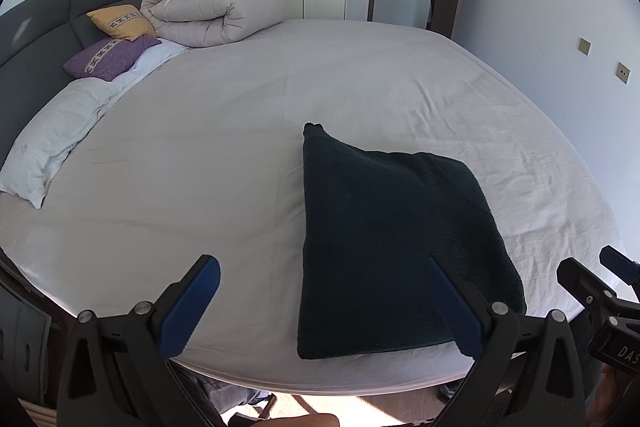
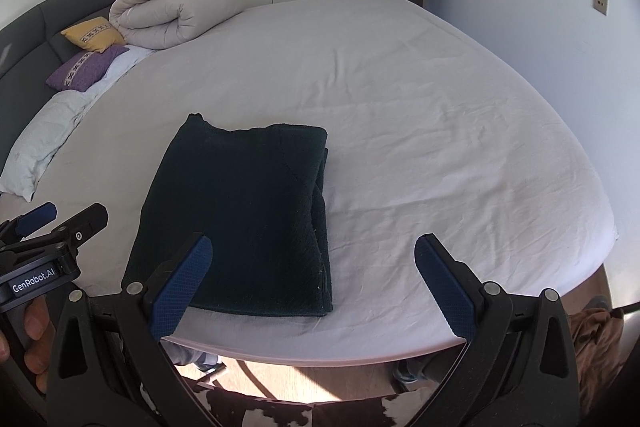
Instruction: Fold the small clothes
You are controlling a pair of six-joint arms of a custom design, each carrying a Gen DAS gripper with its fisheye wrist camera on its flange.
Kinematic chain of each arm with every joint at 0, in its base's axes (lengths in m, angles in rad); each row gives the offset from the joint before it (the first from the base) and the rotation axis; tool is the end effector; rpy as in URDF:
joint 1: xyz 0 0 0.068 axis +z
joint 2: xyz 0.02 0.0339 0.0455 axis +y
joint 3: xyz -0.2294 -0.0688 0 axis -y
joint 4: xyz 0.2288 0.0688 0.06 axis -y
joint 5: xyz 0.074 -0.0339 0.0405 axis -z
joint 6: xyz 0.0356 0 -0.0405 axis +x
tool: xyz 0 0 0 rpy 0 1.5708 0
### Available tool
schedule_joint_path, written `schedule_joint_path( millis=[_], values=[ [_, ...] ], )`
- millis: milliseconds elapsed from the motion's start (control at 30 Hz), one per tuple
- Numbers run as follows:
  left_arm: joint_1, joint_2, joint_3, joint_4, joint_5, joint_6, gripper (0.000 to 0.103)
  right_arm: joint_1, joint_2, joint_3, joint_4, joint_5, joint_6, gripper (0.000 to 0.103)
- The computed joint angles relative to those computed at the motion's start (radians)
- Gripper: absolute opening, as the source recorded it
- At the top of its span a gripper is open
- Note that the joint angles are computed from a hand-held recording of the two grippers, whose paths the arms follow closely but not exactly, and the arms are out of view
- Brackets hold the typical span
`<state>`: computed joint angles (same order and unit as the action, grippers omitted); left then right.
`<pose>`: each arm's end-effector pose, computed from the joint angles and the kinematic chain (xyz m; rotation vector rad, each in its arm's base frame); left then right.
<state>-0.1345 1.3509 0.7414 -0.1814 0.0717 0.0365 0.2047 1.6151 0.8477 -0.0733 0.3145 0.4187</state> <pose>0.2661 -0.0386 0.1777 0.2365 2.3512 -0.1322 0.3042 0.0519 0.1466 0.3935 2.3266 -0.0794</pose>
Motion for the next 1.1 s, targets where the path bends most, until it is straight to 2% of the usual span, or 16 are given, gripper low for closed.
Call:
schedule_joint_path(
  millis=[1100],
  values=[
    [-0.012,0.038,0.000,0.012,-0.002,0.003,0.103,0.009,0.074,0.033,0.006,-0.007,0.022,0.103]
  ],
)
